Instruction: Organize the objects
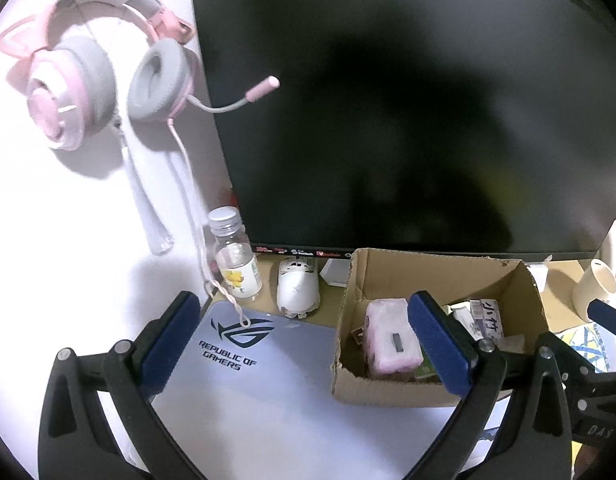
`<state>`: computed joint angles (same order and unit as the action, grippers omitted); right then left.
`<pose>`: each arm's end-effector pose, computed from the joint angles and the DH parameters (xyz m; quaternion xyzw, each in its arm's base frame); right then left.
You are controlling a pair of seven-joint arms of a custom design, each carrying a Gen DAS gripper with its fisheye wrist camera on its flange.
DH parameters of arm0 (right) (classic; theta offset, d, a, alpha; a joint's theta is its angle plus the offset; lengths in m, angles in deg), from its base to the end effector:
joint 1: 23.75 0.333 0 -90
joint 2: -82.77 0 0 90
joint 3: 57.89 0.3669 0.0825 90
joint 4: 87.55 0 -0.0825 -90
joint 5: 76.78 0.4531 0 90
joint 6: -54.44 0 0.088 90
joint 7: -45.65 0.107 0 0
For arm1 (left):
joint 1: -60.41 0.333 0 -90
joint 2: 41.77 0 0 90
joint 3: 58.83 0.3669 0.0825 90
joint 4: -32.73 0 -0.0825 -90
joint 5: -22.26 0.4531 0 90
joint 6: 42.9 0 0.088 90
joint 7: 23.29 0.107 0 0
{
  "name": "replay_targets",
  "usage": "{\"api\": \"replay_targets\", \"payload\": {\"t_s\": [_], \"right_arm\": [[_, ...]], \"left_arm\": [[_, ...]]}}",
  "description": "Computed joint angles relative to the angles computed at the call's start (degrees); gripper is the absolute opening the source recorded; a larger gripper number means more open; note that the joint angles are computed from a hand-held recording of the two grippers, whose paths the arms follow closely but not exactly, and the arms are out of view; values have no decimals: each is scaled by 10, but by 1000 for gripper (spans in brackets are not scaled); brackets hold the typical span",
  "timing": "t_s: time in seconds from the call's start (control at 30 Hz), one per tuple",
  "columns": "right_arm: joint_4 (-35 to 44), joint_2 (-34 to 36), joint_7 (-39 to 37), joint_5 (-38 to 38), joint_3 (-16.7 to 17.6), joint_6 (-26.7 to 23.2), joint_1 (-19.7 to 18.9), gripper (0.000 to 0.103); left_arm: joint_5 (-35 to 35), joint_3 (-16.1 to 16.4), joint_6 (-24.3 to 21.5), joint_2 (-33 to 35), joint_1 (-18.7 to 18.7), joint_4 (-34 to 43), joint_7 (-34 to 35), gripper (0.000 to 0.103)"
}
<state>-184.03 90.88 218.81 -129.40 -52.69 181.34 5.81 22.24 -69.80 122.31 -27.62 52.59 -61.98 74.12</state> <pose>0.6068 0.3846 0.5972 -0.4917 0.7568 -0.3400 0.2646 0.7267 -0.2287 0.6172 -0.4767 0.7401 -0.3790 0.2854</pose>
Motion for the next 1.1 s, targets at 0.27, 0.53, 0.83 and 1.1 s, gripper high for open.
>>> {"api": "replay_targets", "payload": {"t_s": [0.27,0.53,0.83,1.1], "right_arm": [[-17,-16,39,-45,7,-16,11,103],[-31,-24,68,-80,21,-46,16,103],[-54,-37,90,-99,32,-43,23,103],[-85,-49,97,-109,42,-41,25,103]], "left_arm": [[-34,-11,52,-45,15,-62,20,103],[-22,1,122,-93,12,-140,6,103],[-247,-33,144,-128,27,-184,209,103],[-336,-11,151,-136,-1,-196,295,103]]}}
